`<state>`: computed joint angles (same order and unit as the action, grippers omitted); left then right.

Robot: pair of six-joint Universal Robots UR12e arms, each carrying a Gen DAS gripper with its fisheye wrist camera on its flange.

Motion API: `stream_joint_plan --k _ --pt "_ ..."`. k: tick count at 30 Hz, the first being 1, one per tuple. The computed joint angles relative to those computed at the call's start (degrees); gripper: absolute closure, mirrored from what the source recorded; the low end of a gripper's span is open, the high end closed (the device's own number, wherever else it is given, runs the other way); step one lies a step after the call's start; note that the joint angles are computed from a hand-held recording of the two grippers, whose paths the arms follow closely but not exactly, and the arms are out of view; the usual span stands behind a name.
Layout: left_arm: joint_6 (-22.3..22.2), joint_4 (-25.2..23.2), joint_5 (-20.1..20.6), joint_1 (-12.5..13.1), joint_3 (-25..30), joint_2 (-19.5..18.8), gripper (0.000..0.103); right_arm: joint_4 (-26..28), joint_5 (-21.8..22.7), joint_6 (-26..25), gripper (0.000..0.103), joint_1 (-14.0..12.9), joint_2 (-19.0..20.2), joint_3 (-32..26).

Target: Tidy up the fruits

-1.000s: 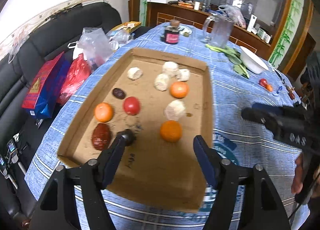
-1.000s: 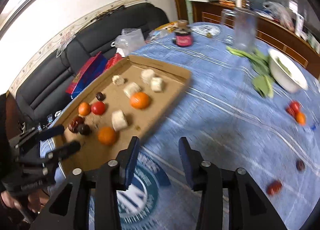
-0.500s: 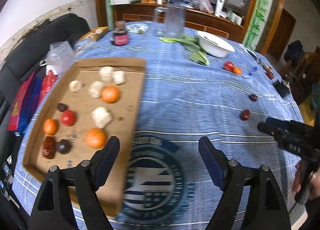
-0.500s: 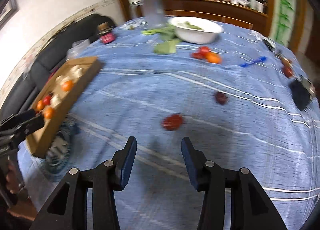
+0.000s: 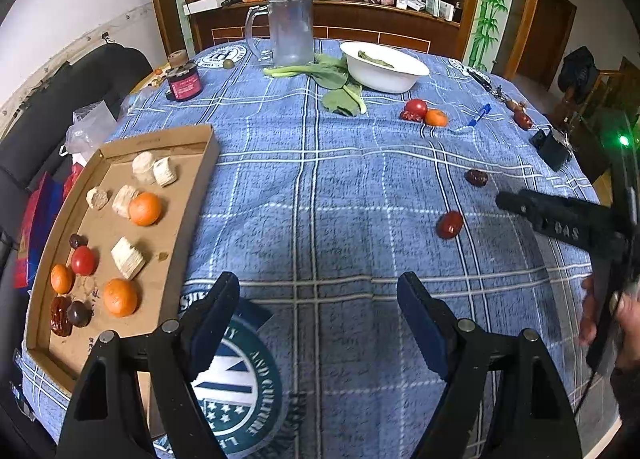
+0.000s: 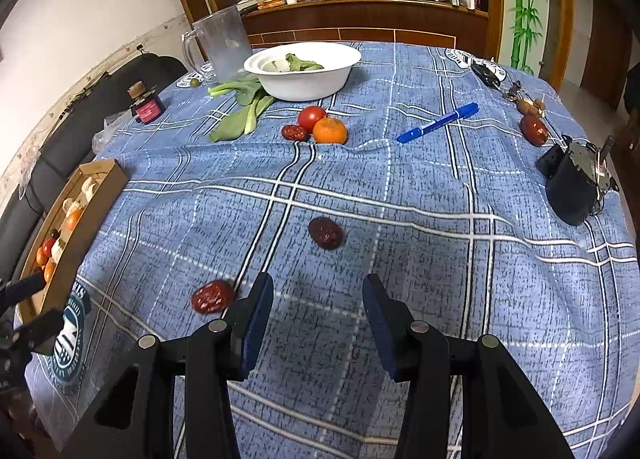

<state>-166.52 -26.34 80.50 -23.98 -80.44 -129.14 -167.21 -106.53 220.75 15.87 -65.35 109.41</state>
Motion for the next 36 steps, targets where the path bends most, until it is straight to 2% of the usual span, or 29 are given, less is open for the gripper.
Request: stream_joint_plan --k 5,8,14,15,16,18,20,22,26,27,29,32,36 --pt "-2.01 1.74 1.59 -0.46 0.35 -0.44 0.023 -0.56 1.01 0.33 0.053 1.33 -0.76 0.55" --pt "-3.44 2.53 2.46 -0.45 0.06 -0.32 0.023 0.85 0.76 -0.68 0.051 2.61 -0.76 -0.25" --pt "-4.26 4.9 3.62 0.53 -2.34 1.42 0.023 3.42 0.67 -1.21 0.039 5.16 0.42 -3.51" --pt "-4.31 5.13 3.97 0.81 -2.82 1.82 0.023 3.85 0.82 -1.14 0.036 5.49 0.7 -4.21" --pt "-4.41 5.34 4.09 1.17 -3.34 2.26 0.023 4.28 1.03 -1.13 0.028 5.82 1.02 -4.96" --pt "-4.65 5.8 4.12 1.98 -4.23 3.02 0.021 5.55 1.49 -1.29 0.02 6.57 1.86 -6.93" --pt "-4.89 6.2 3.68 3.31 -5.69 4.26 0.015 6.02 1.76 -1.74 0.019 7.34 2.7 -8.76" --pt "-4.4 6.0 1.54 4.76 -6.78 5.26 0.013 7.33 2.08 -2.43 0.013 8.23 3.71 -11.08" --pt "-3.3 6.65 -2.01 8.38 -9.7 7.39 0.012 10.27 1.58 -3.68 0.009 10.31 6.22 -16.43" --pt "-2.96 5.88 -1.76 9.02 -10.0 7.71 0.006 11.3 1.3 -3.94 0.009 10.73 6.78 -17.67" --pt "-2.73 3.47 -1.04 10.09 -10.1 8.05 0.006 13.48 0.97 -4.38 0.008 11.57 7.99 -20.3" --pt "-4.14 4.83 -0.25 11.77 -11.09 8.15 0.006 16.29 0.94 -4.56 0.007 12.64 9.85 -23.8" --pt "-4.38 5.76 0.14 13.37 -10.98 7.58 0.006 20.31 -1.51 -4.25 0.006 13.98 12.07 -27.5"
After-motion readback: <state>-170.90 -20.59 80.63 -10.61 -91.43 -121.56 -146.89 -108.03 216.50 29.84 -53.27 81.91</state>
